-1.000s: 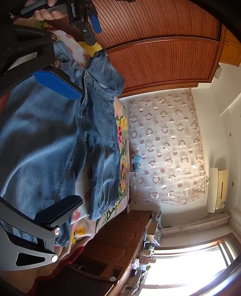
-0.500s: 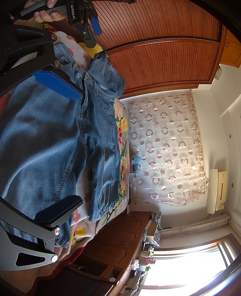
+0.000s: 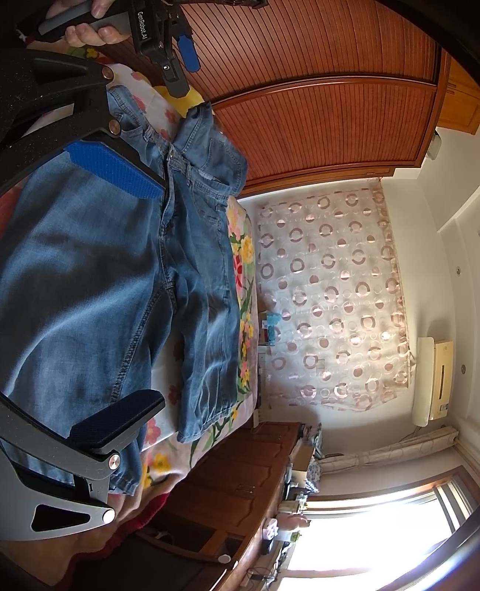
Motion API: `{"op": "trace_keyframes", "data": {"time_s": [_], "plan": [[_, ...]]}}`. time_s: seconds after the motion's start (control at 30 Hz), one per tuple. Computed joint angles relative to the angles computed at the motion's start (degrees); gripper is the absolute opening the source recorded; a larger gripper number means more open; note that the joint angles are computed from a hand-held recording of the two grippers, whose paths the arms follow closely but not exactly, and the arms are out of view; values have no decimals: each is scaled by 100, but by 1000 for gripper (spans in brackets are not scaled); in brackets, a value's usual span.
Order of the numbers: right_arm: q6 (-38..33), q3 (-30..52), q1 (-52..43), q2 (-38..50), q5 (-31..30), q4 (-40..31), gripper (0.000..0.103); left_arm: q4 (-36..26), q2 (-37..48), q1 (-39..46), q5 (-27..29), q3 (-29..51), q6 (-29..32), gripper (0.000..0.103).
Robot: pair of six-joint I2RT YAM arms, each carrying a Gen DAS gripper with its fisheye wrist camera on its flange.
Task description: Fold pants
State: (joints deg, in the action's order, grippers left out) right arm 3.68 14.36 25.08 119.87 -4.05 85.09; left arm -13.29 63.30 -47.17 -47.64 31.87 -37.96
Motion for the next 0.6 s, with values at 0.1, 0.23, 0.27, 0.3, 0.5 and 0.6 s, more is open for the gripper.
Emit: {"op": "trace_keyframes", "data": {"time_s": [0.1,0.23,0.27,0.3,0.5,0.6], "plan": [[3,1,-1,5,-1,6,103,22,-27,28,23,-25,22,103],[1,-1,-9,3,-13,7,103,18,-26,24,18,-21,19,103],[4,3,-11,-1,-15,-4,103,24,-34,30,23,-30,21,103],[6,-1,-1,-2,-3,-5,103,22,-37,34,29,-30,22,103],[14,-14,21,2,6,23,103,28,-44,33,28,-36,21,103],[19,-13,38,26,21,54,103,24,-48,40,37,-34,26,103]]}}
